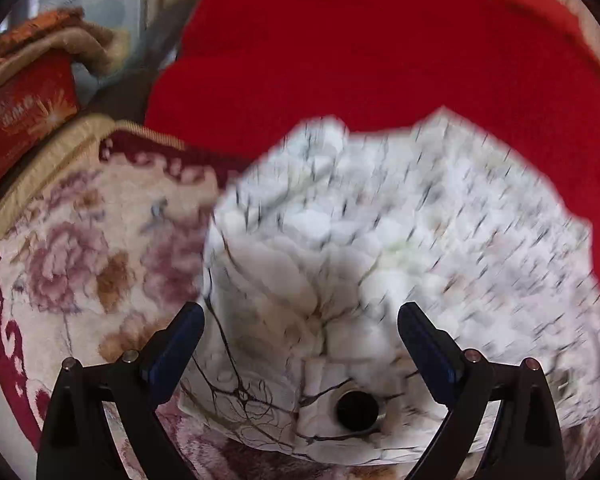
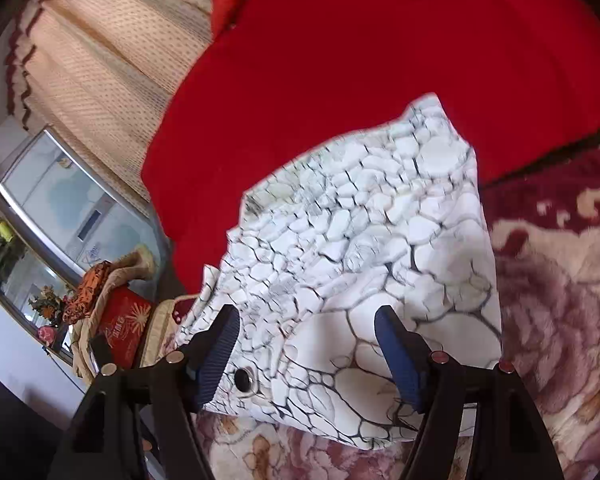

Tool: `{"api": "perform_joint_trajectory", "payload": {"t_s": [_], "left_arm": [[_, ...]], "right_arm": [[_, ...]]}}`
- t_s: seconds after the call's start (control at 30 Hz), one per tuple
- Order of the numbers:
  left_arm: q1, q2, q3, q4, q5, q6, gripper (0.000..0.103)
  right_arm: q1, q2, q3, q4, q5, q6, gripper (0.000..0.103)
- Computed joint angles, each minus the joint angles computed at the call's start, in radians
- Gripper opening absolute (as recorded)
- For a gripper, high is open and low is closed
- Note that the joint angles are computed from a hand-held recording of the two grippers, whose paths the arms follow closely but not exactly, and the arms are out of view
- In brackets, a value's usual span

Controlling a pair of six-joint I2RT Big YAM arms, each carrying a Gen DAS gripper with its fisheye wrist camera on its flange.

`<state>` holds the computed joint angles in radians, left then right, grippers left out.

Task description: Fold large clothes

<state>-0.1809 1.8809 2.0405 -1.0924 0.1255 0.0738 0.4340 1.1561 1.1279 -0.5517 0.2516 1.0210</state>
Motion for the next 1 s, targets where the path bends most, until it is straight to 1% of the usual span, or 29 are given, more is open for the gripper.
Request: {"api": "perform_joint_trajectory", "payload": {"t_s": [0.03, 0.07, 0.1, 0.17, 0.2, 0.27, 0.3, 0.37, 0.43, 0.5, 0.53, 0.6, 0.63, 0.7, 0.73, 0.83, 0.9, 0.93, 0.97, 1.0], "left_arm": [[-0.005, 0.042, 0.042, -0.068, -0.024, 0.016, 0.098], [-0.004, 0.054, 0.052, -0.086, -0.016, 0.014, 0.098], [0.0, 0.058, 0.053, -0.086, -0.001, 0.0, 0.099], [0.01, 0.075, 0.099, -0.132, 0.025, -0.019, 0.099], [0.014, 0.073, 0.102, -0.128, 0.029, -0.023, 0.099], [0.017, 0.037, 0.061, -0.069, 0.016, -0.032, 0.099], [0.018, 0.025, 0.049, -0.057, 0.015, -0.03, 0.099], [0.022, -0.009, 0.013, -0.027, 0.033, -0.03, 0.099], [0.017, -0.042, -0.029, 0.002, 0.031, -0.019, 0.099], [0.006, -0.061, -0.059, 0.016, 0.014, 0.017, 0.099], [-0.001, -0.066, -0.074, 0.02, 0.003, 0.037, 0.099], [-0.021, -0.065, -0.094, 0.014, -0.032, 0.081, 0.099], [-0.034, -0.066, -0.114, 0.028, -0.066, 0.108, 0.099], [-0.041, -0.084, -0.149, 0.072, -0.091, 0.124, 0.099], [-0.043, -0.091, -0.153, 0.078, -0.101, 0.13, 0.099], [-0.04, -0.107, -0.161, 0.079, -0.086, 0.126, 0.099], [-0.039, -0.116, -0.162, 0.062, -0.069, 0.12, 0.099], [-0.036, -0.115, -0.155, 0.036, -0.044, 0.111, 0.099], [-0.027, -0.109, -0.137, -0.012, 0.001, 0.089, 0.099], [-0.017, -0.106, -0.125, -0.057, 0.049, 0.062, 0.099]], "right_arm": [[-0.014, 0.015, 0.002, -0.027, -0.036, 0.032, 0.074], [-0.031, 0.036, 0.006, -0.043, -0.083, 0.054, 0.074], [-0.039, 0.044, -0.003, -0.042, -0.105, 0.064, 0.074], [-0.037, 0.034, -0.007, -0.035, -0.101, 0.057, 0.074], [-0.036, 0.031, -0.002, -0.039, -0.1, 0.055, 0.074], [-0.027, 0.017, 0.0, -0.035, -0.089, 0.046, 0.074], [-0.02, 0.009, 0.001, -0.041, -0.075, 0.041, 0.074], [-0.01, -0.002, -0.003, -0.048, -0.066, 0.037, 0.074], [0.006, -0.019, -0.008, -0.055, -0.051, 0.029, 0.074], [0.017, -0.036, -0.015, -0.069, -0.042, 0.031, 0.074], [0.019, -0.04, -0.018, -0.084, -0.05, 0.045, 0.074], [0.009, -0.03, -0.02, -0.113, -0.093, 0.076, 0.074], [0.005, -0.022, -0.021, -0.115, -0.104, 0.079, 0.074], [0.0, -0.019, -0.028, -0.111, -0.107, 0.073, 0.074], [0.002, -0.021, -0.025, -0.115, -0.103, 0.071, 0.074], [0.021, -0.031, -0.004, -0.14, -0.065, 0.053, 0.074], [0.028, -0.04, 0.005, -0.153, -0.057, 0.045, 0.074], [0.023, -0.051, -0.001, -0.148, -0.089, 0.065, 0.074], [0.017, -0.058, -0.011, -0.129, -0.127, 0.089, 0.074], [0.006, -0.071, -0.034, -0.096, -0.189, 0.129, 0.074]]}}
